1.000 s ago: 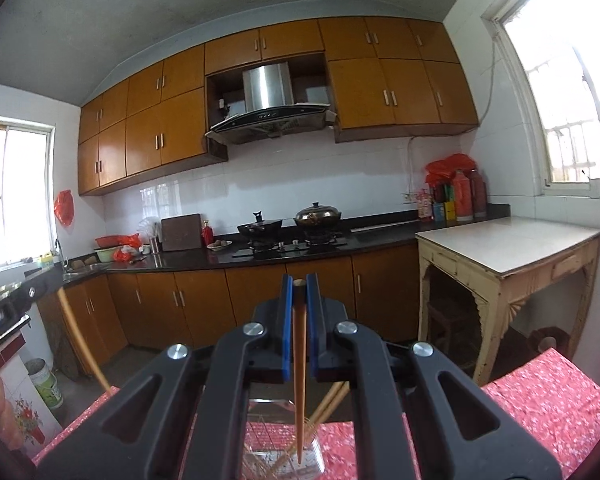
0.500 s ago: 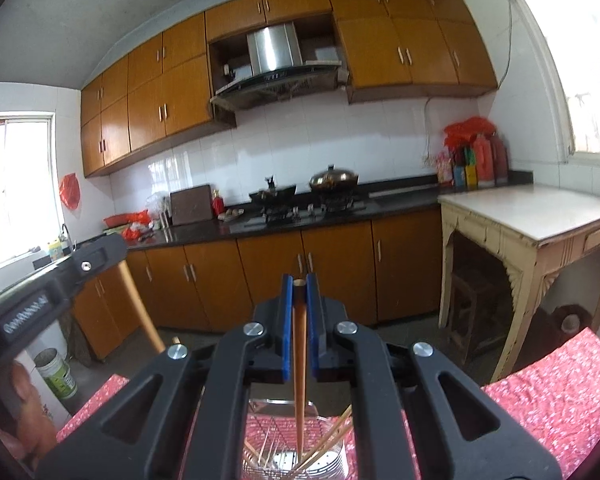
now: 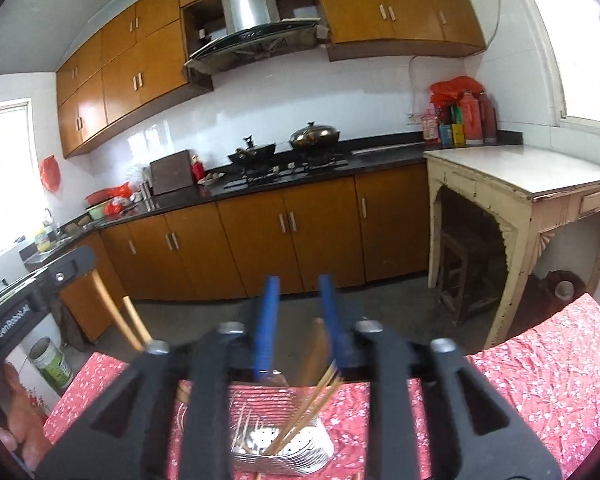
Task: Organize utensils
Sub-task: 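Lower both chopsticks into the wire holder and open both tools, then move back to the table and close the right tool on a chopstick while the left tool grasps another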
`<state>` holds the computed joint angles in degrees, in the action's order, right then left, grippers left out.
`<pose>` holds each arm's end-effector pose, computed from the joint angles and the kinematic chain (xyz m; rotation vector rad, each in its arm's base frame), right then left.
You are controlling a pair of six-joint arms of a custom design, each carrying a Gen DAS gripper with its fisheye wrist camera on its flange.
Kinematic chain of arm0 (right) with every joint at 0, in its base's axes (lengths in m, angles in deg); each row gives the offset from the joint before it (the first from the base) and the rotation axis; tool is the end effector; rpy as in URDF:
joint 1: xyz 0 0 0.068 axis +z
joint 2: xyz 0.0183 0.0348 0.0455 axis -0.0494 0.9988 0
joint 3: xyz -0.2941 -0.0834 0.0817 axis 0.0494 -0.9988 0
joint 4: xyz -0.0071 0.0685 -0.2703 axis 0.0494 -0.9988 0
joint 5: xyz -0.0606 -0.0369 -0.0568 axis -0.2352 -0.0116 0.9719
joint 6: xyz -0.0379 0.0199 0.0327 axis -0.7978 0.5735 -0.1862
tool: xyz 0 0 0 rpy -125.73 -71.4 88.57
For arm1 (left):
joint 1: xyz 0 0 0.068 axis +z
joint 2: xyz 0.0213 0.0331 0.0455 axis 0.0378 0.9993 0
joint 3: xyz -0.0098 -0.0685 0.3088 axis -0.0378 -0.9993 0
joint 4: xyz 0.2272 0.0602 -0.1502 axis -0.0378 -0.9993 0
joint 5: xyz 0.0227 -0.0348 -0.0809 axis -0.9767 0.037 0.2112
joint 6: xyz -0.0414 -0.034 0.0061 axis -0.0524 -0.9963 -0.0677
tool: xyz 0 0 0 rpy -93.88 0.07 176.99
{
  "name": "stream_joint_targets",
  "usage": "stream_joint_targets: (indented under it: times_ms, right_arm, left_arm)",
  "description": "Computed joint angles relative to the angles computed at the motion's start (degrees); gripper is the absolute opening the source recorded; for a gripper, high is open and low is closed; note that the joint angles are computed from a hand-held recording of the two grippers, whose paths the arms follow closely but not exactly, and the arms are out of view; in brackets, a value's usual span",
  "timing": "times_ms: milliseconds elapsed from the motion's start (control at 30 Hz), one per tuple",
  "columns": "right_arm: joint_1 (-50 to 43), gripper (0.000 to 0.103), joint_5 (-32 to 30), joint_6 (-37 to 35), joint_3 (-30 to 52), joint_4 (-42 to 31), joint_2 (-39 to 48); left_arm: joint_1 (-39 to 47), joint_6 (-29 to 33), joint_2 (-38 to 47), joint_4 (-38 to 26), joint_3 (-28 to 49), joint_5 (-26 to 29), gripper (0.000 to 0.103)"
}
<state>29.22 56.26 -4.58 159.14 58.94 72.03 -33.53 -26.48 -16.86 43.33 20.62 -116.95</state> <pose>0.3252 0.1902 0.3673 0.0004 1.9173 0.2928 0.2467 -0.1548 0.3865 0.0022 1.8894 -0.0686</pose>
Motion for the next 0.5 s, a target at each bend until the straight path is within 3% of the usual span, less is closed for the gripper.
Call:
stream_joint_targets:
  times_ms: [167, 500]
  right_arm:
    - [-0.1, 0.034, 1.3, -0.4, -2.7, 0.4, -3.2]
    - [2.8, 0.034, 5.5, 0.3, -13.2, -1.1, -13.0]
  left_arm:
    - [0.8, -0.4, -2.5, -1.7, -0.7, -0.7, 0.024]
    - [-2.1, -2.7, -12.7, -6.8, -7.4, -5.9, 0.028]
